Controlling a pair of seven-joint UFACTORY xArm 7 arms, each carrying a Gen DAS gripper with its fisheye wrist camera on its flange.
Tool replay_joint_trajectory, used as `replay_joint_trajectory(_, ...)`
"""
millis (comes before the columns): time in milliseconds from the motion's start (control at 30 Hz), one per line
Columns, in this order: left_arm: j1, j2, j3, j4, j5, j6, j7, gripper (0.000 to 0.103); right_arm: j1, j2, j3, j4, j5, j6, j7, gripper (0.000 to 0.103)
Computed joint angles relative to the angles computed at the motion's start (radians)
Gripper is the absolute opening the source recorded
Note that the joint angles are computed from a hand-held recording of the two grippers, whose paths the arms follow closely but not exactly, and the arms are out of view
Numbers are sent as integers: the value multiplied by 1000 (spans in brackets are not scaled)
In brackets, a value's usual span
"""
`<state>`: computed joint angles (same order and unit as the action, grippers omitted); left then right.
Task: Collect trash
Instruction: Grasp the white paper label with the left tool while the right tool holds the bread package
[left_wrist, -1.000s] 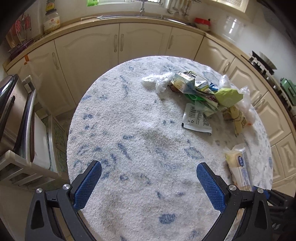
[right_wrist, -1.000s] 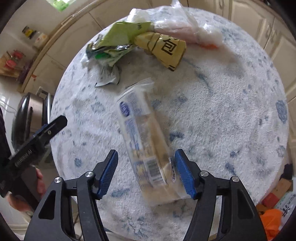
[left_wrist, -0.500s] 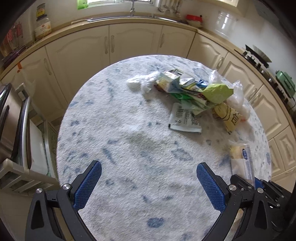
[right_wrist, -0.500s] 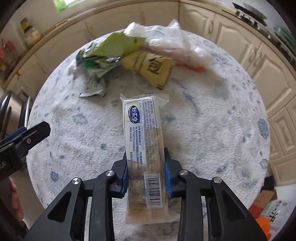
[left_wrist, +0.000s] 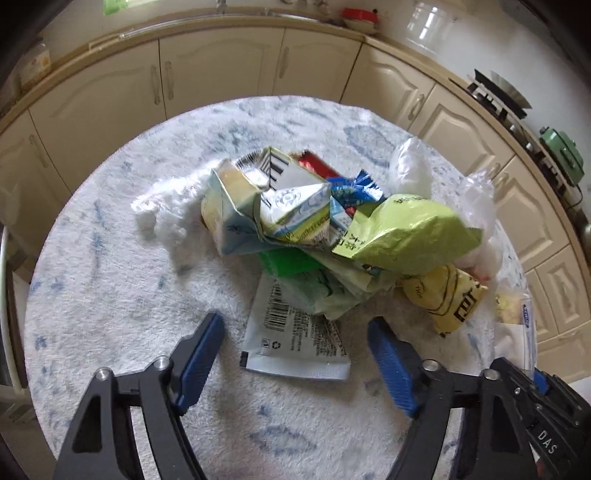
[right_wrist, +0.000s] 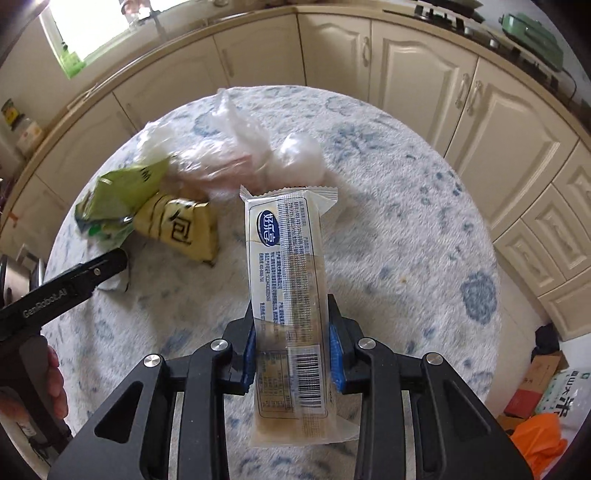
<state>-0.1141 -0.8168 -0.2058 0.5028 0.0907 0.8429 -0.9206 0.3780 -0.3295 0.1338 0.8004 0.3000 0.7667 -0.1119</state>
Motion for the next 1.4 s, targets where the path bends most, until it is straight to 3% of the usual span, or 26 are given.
replay_joint_trajectory(33, -6, -4, 9, -16, 0, -30, 14, 52, 4, 11, -6, 7, 13, 1, -11, 31)
replay_joint_trajectory(67, 7, -6, -7, -15, 20, -19, 10, 44, 7, 17, -8, 9, 21, 0, -17, 31)
replay_joint_trajectory(200, -8, -39, 14, -50, 5, -32, 27, 34, 10, 18, -5, -2, 31, -2, -29, 31)
replay_joint_trajectory(233, -23, -53, 26, -60, -12, -43, 39, 15, 11, 13, -4, -5, 34, 5, -28, 31)
replay_joint_trajectory(267, -50, -80, 51, -74, -46, -48, 56, 12, 13, 5, -4, -12, 38, 11, -29, 31)
replay_joint_trajectory(333, -45, -102, 26, -64, -50, 0, 52, 10, 12, -13, -2, -25, 38, 21, -21, 31)
replay_joint_trajectory(633, -153, -308, -43, -91, -135, 200, -1, 8, 31, -208, -17, -136, 51, 108, -8, 31)
replay_joint_trajectory(900, -235, -417, -186, -3, -171, 463, -98, 14, 51, -392, -34, -239, 63, 191, 7, 31)
replay_joint_trajectory(967, -237, -417, -209, 16, -174, 518, -132, 25, 53, -423, -36, -255, 67, 208, 13, 31)
replay_joint_trajectory(1033, -232, -431, -229, 23, -160, 554, -164, 57, 55, -445, -39, -263, 68, 225, 18, 31)
replay_joint_trajectory(1100, -246, -439, -235, 14, -165, 565, -178, 65, 57, -456, -43, -266, 71, 232, 12, 31)
replay_joint_trajectory(1200, -262, -449, -245, -16, -164, 534, -193, 65, 52, -462, -41, -268, 68, 234, 14, 31)
replay_joint_trajectory(1300, -259, -425, -301, -17, -110, 529, -205, 46, 48, -462, -43, -269, 70, 234, 20, 31)
replay_joint_trajectory(1400, -287, -422, -282, -17, -110, 517, -214, 38, 45, -467, -47, -272, 70, 238, 20, 31)
